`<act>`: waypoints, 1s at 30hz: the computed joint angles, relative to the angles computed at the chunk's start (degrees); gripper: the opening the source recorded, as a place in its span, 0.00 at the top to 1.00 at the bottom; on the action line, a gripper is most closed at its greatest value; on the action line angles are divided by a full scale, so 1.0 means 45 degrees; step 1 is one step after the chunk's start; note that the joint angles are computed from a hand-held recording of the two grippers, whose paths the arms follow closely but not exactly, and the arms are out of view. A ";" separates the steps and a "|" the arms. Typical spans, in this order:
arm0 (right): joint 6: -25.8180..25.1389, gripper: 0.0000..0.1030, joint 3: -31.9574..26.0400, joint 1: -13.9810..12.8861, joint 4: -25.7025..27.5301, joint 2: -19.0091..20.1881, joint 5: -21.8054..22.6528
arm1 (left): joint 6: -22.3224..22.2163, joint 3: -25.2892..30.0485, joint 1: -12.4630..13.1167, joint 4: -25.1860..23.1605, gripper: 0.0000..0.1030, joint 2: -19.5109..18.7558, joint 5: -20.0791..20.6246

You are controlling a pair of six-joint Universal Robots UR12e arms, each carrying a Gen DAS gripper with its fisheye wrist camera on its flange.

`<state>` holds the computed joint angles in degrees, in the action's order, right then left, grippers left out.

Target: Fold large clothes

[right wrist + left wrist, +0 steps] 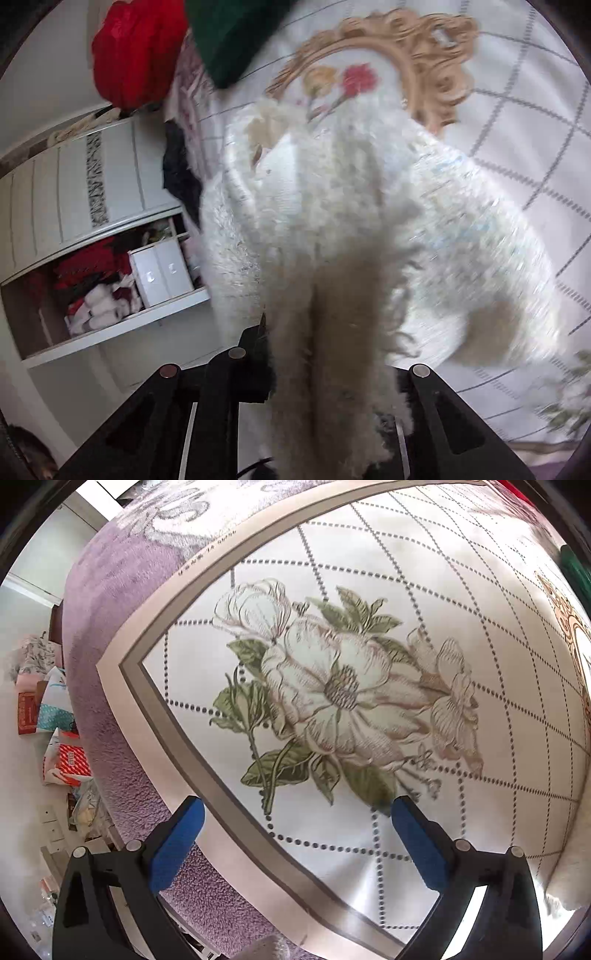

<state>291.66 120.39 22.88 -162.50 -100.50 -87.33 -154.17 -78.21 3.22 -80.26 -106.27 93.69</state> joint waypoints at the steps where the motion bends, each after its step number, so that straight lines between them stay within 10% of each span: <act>1: 0.0231 0.82 0.0431 0.0129 -0.0057 -0.0215 -0.0361 | -0.0101 0.0047 -0.0078 0.0133 0.00 -0.0005 0.0072; 7: 0.0069 0.80 0.1742 0.0876 -0.1494 -0.0267 -0.1950 | -0.0175 0.0029 -0.0638 0.2106 0.00 0.0665 0.0198; 14: 0.0425 0.47 0.2200 0.0160 -0.3984 0.0386 -0.0299 | 0.1931 0.0869 -0.1713 0.3284 0.00 0.0925 -0.0811; 16: 0.0296 0.36 0.1906 -0.0152 -0.2546 -0.0178 0.0399 | 0.2638 0.1163 -0.2057 0.2972 0.00 0.0915 -0.1363; 20: -0.0460 0.24 0.1277 0.0317 0.0113 -0.1685 -0.1288 | 0.3997 0.0951 -0.2750 0.2218 0.00 0.1023 -0.2233; 25: -0.0279 0.19 0.1355 0.0548 0.4440 -0.3088 -0.1009 | 0.5194 0.0059 -0.3619 0.1383 0.00 0.1016 -0.1468; 30: -0.0065 0.19 0.2814 0.0222 0.1329 -0.2643 -0.0013 | 0.5435 -0.0389 -0.3867 0.2131 0.00 0.1202 -0.1380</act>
<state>291.37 133.05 23.88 -156.51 -112.40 -87.39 -129.71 -79.96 -14.18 -70.67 -100.86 87.49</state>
